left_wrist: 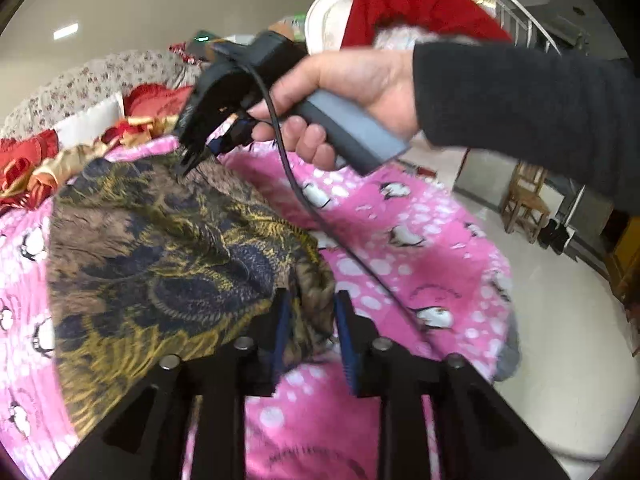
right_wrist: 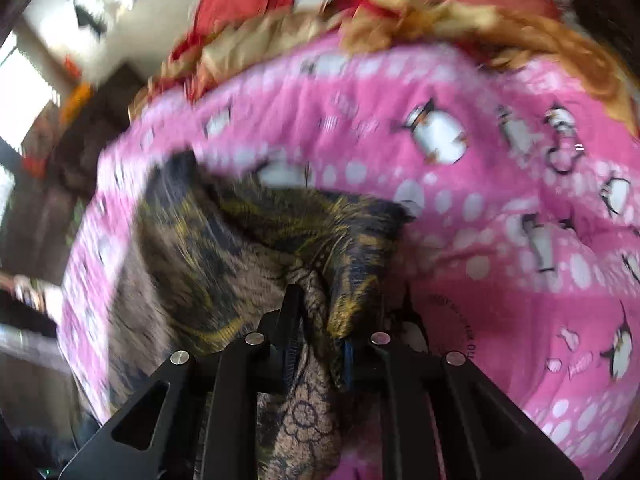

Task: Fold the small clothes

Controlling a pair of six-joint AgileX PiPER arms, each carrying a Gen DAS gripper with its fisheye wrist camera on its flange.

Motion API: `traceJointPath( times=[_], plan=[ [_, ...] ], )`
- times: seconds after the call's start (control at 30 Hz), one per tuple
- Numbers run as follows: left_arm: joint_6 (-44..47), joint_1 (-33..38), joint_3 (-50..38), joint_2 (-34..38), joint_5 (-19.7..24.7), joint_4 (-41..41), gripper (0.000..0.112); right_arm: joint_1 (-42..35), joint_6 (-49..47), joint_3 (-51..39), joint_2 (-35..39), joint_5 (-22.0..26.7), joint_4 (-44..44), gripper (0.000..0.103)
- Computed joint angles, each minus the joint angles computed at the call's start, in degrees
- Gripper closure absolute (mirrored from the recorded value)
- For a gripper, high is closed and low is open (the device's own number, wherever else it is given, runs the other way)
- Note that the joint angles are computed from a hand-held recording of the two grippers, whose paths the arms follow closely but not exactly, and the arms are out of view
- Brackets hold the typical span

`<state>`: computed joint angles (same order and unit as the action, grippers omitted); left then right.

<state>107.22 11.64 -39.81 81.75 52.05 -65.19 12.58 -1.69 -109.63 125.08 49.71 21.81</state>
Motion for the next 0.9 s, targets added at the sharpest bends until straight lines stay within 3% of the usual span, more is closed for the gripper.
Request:
traceJointPath(
  times=[0.1, 0.17, 0.23, 0.27, 0.33, 0.4, 0.47, 0.53, 0.57, 0.63, 0.7, 0.77, 0.83, 0.9],
  plan=[
    [1.6, 10.6, -0.7, -3.2, 10.3, 2.4, 0.081, -0.7, 3.2, 14.0, -11.4, -10.9, -1.9, 0.102],
    [2.0, 16.6, -3.1, -2.9, 13.7, 1.6, 0.081, 0.1, 4.8, 21.2, -18.7, -15.2, -4.8, 0.102],
    [0.6, 18.3, -5.4, -0.7, 11.2, 0.0, 0.081, 2.3, 4.1, 27.3, -24.9, -16.6, -4.4, 0.102],
    [-2.7, 17.4, -7.3, 1.5, 7.3, 0.2, 0.087, 5.1, 6.5, 30.8, -27.9, -16.5, -7.1, 0.102],
    [-11.2, 15.1, -11.9, 7.2, 3.0, 3.9, 0.107, 11.5, 16.9, 35.6, -30.7, -17.4, -17.9, 0.102],
    [-16.1, 12.4, -13.2, 11.6, -3.1, 8.1, 0.110, 18.6, 28.4, 40.8, -31.6, -19.2, -29.1, 0.102],
    [-11.9, 11.7, -10.6, 12.2, -6.5, 6.6, 0.110, 22.8, 39.8, 46.3, -29.9, -23.6, -36.8, 0.102],
    [-10.4, 11.5, -9.2, 11.0, -7.7, 5.1, 0.110, 24.3, 51.3, 49.1, -26.2, -26.0, -44.5, 0.101],
    [-13.1, 11.6, -10.1, 10.9, -6.8, 6.5, 0.110, 23.6, 55.7, 52.2, -26.9, -30.7, -47.1, 0.099],
    [-23.3, 12.6, -14.3, 10.8, -1.3, 10.1, 0.110, 22.1, 57.5, 55.2, -28.5, -35.1, -45.5, 0.099],
    [-26.8, 14.4, -17.9, 9.9, 3.4, 7.9, 0.110, 21.6, 54.1, 53.2, -30.0, -30.9, -42.3, 0.099],
    [-29.3, 11.6, -21.7, 10.2, 1.7, 6.6, 0.108, 22.0, 57.6, 49.4, -31.9, -25.8, -48.3, 0.099],
    [-38.2, 6.8, -29.5, 16.1, 0.1, 10.0, 0.108, 22.9, 62.5, 44.3, -31.3, -20.6, -53.9, 0.099],
    [-49.6, 3.6, -36.7, 23.7, -1.3, 16.4, 0.108, 22.5, 61.6, 36.4, -27.4, -15.7, -52.6, 0.099]
  ],
)
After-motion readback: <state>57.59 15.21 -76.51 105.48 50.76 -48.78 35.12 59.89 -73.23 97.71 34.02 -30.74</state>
